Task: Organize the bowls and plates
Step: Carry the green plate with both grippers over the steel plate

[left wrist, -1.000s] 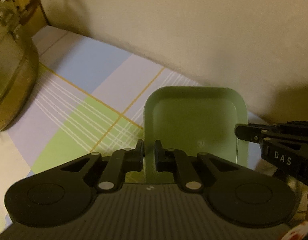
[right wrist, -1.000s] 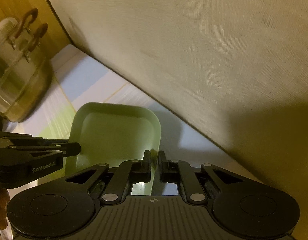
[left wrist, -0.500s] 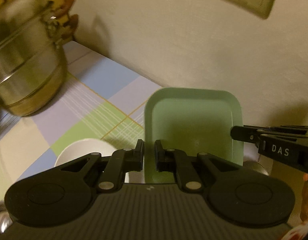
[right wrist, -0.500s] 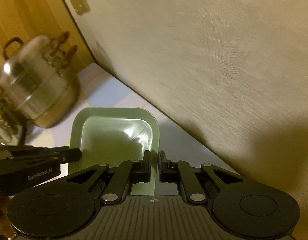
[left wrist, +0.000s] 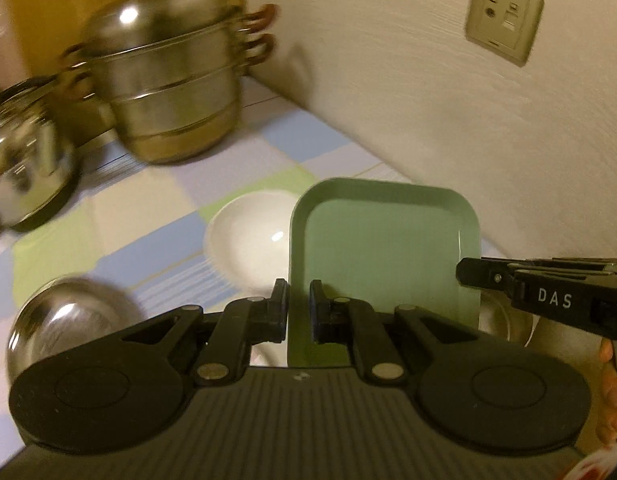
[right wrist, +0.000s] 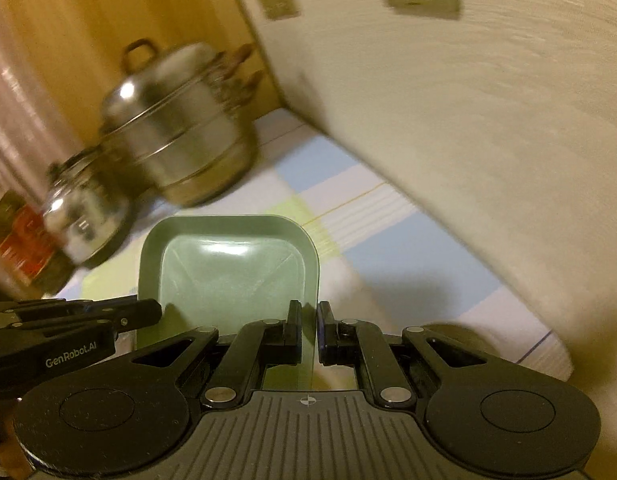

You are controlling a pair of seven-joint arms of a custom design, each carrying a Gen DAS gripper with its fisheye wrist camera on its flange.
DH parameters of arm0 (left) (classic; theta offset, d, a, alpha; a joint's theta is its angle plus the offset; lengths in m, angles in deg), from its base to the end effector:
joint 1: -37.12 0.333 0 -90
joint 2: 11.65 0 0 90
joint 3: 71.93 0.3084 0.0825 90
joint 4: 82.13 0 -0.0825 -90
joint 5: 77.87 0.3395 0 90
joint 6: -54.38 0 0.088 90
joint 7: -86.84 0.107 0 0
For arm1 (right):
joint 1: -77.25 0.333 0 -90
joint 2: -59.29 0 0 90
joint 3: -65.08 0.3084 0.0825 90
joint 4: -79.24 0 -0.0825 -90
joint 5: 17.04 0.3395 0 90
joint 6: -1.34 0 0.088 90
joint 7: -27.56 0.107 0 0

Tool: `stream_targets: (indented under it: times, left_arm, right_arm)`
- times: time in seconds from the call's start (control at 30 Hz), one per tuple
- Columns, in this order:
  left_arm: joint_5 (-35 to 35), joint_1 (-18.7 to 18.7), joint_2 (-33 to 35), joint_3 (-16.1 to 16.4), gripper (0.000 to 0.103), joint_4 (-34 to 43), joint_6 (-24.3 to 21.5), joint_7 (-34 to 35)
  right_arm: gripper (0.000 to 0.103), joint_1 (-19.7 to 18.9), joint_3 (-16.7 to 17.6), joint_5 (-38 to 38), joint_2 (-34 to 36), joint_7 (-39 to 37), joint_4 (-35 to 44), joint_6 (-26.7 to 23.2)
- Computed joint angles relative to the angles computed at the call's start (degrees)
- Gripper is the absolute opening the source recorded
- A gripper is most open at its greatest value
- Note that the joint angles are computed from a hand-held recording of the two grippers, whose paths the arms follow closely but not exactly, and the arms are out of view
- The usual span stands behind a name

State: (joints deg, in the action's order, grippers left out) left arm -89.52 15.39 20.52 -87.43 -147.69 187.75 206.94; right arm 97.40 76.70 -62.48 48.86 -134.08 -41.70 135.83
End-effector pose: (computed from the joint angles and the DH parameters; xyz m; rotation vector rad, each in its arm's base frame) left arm 0.6002 -0.3837 0.5609 -0.7896 2.6719 -0.9944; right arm 0.4259 0.2589 0.5501 -0.8265 2.2846 -0.6098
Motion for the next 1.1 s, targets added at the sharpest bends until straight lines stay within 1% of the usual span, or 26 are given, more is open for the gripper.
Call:
stream_targets:
  times: [0.1, 0.23, 0.4, 0.57, 0.7, 0.83, 0.97, 1.1]
  left_arm:
    - [-1.5, 2.1, -6.6, 0.6, 0.009, -10.8, 5.0, -0.9]
    - [-2.7, 5.0, -13.8, 1.8, 0.009, -21.6, 9.2, -2.6]
    - [-2.8, 7.9, -20.6, 3.3, 0.009, -30.9, 12.1, -5.1]
    - [-2.5, 10.5, -23.9, 4.5, 0.009, -34.9, 12.6, -7.1]
    - [-2.4, 12.1, -23.8, 5.0, 0.009, -34.7, 12.4, -7.7]
    - [-2.2, 13.2, -20.6, 5.3, 0.009, -30.6, 11.1, -7.8]
    - [-1.5, 14.1, -15.9, 5.6, 0.009, -24.1, 8.5, -7.7]
    - [-0.8, 14.5, -9.8, 5.7, 0.009, -15.1, 5.0, -7.9]
  right_arm:
    - [0.008, 1.2, 0.7, -0.1, 1.6, -1.2, 1.5, 1.8]
    - [0.008, 3.0, 0.8, 0.1, 4.6, -3.5, 4.1, 4.6]
    - [0.008, 5.9, 0.6, 0.3, 9.5, -6.8, 9.0, 7.2]
    - [0.008, 8.8, -0.7, 2.4, 15.4, -12.0, 15.5, 9.0]
    - [0.008, 10.6, -2.3, 5.2, 20.0, -17.5, 21.2, 9.5]
    - [0.008, 11.9, -4.2, 7.9, 24.9, -21.7, 27.3, 9.6]
    - [0.008, 13.2, -6.0, 10.2, 29.6, -24.7, 33.9, 8.3]
    - [0.008, 13.9, -7.6, 13.2, 34.5, -28.9, 41.2, 6.7]
